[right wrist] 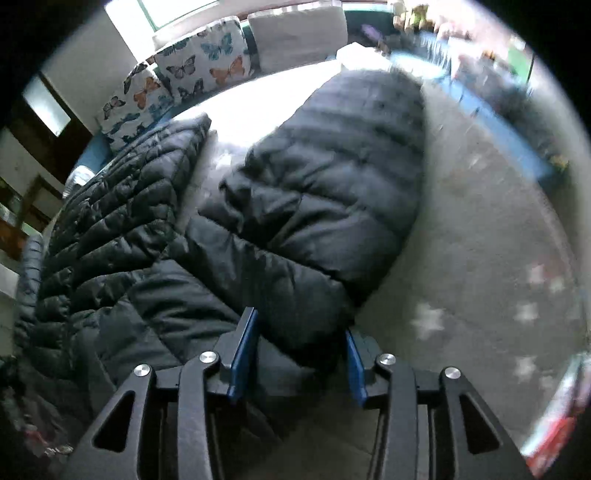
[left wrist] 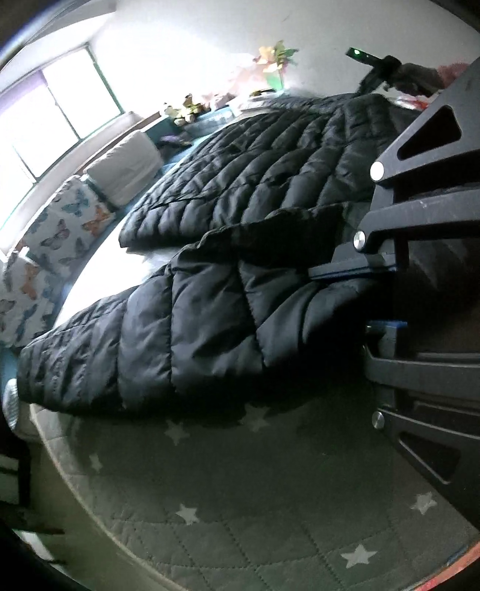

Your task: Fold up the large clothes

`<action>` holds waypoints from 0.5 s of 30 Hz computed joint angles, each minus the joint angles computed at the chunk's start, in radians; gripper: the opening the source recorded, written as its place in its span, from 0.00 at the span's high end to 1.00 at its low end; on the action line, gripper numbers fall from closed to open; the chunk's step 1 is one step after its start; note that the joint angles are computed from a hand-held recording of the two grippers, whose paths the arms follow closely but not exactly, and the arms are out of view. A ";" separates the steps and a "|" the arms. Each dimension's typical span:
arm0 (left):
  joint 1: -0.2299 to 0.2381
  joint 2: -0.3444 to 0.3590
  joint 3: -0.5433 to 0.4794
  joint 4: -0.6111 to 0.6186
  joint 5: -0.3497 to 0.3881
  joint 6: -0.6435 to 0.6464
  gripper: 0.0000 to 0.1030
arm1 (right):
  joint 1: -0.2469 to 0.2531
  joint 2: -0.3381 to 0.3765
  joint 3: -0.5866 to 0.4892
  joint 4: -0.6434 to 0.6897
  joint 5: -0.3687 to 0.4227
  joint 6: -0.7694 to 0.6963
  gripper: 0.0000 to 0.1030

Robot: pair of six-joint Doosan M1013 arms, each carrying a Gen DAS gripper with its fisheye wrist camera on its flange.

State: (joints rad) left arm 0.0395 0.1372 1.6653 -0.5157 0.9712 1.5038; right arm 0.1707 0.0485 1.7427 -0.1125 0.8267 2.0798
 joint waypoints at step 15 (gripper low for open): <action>-0.073 -0.170 0.043 -0.034 0.124 0.223 0.79 | 0.295 -0.099 0.042 0.097 -0.041 -0.449 0.53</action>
